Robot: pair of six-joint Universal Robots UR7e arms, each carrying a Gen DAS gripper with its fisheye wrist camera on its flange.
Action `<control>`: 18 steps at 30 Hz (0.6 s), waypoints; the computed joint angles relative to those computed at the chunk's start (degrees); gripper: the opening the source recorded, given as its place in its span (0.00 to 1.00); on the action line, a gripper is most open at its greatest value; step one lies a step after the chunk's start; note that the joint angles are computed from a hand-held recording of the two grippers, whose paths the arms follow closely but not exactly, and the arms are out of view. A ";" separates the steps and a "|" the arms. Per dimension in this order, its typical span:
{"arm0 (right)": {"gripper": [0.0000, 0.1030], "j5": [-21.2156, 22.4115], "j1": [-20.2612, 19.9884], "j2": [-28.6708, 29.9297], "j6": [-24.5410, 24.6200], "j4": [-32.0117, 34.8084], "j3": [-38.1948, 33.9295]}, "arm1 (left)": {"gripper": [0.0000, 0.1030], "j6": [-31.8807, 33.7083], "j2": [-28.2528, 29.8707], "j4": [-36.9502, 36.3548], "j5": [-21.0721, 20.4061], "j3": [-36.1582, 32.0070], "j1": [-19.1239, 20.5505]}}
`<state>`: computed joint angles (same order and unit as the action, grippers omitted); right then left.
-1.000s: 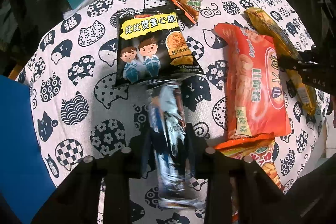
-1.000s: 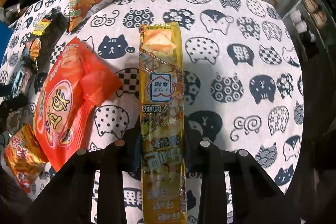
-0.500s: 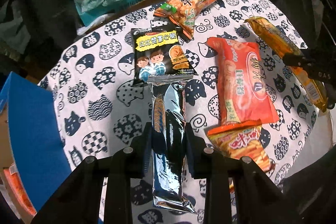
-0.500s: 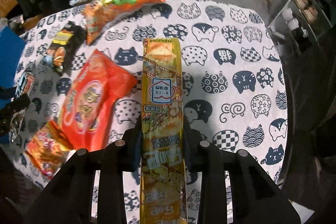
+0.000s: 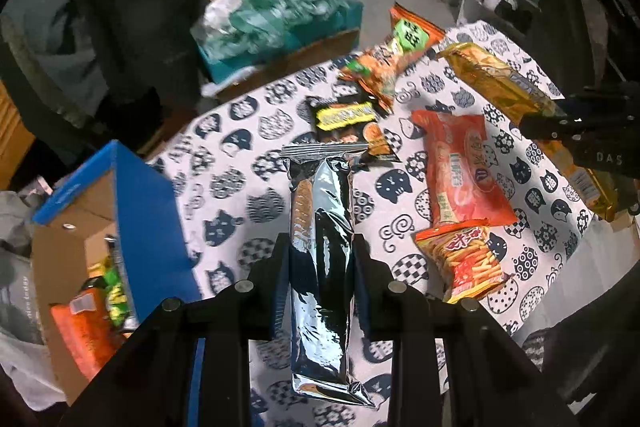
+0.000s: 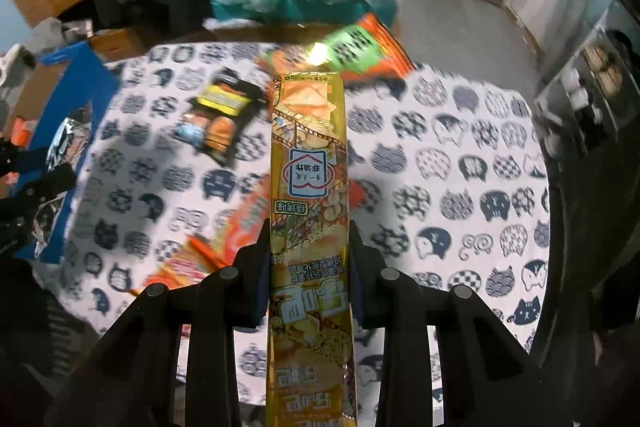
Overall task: Organize snacks
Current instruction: 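Lift and carry silver stick with left tool while right tool carries yellow pack to box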
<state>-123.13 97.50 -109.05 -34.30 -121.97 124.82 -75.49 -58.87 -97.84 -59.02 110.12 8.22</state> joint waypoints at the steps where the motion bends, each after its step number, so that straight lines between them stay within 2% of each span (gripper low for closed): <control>1: 0.29 0.38 0.67 0.08 0.34 0.37 -0.12 | 0.28 -0.46 -0.61 0.79 0.12 0.03 -0.33; 18: 0.29 5.83 14.09 5.41 8.45 5.04 -1.95 | 0.28 -8.16 -9.44 13.62 2.14 0.54 -5.03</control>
<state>-117.30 111.59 -103.65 -25.85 -116.93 122.88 -83.65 -68.31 -84.22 -56.88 110.66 3.19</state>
